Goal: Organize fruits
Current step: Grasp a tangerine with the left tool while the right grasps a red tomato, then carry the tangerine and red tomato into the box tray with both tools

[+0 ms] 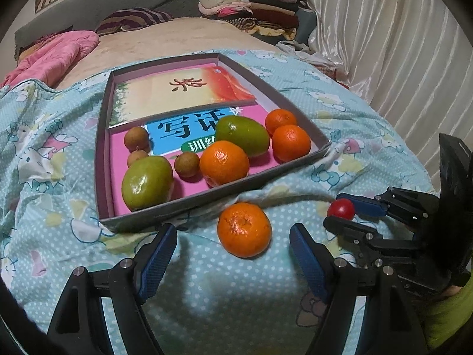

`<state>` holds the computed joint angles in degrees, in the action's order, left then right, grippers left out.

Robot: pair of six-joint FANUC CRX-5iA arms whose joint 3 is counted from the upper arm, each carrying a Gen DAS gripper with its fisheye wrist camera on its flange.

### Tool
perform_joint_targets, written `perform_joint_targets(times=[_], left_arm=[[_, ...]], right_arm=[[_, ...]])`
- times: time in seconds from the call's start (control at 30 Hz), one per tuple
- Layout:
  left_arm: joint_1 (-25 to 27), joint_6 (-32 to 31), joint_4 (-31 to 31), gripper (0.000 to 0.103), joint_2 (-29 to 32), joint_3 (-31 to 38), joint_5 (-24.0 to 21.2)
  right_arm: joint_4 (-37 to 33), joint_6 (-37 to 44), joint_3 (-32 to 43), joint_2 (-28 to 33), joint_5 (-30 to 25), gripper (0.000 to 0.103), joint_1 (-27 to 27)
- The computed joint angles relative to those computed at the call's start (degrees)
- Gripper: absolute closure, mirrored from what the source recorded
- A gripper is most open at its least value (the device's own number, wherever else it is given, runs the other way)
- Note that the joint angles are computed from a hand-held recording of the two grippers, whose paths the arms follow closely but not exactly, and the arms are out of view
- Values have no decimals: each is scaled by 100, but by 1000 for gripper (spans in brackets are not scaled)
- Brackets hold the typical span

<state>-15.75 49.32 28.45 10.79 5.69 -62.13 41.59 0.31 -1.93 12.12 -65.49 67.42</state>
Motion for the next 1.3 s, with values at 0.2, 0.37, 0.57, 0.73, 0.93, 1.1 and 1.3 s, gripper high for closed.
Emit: perform_joint_targets(times=[0.2,0.37,0.57,0.73,0.93,1.1,1.3], left_arm=[[-46,46,-19,29,-23,-131,238],[-60,179,-35,39,83,-98,232],[-5,-31,269,62,126,-107,26],[105,8,431,62,214,49,-301],[259,-100,684,62,77,68,-258],[365,-27,780,62,71,148,-129],[381,106,744,62,202,289,-89]], right_arm=[[73,-51,-77,-43,102,73,-6],[173,-151,-182,-116,230,73,-9],[299,-234,-241,-153,292,73,8],[414,-306,-301,-198,352,73,25],[654,-551,-463,-315,449,73,37],[798,-656,-507,-358,459,73,41],[955,-725,-511,-379,547,73,-17]])
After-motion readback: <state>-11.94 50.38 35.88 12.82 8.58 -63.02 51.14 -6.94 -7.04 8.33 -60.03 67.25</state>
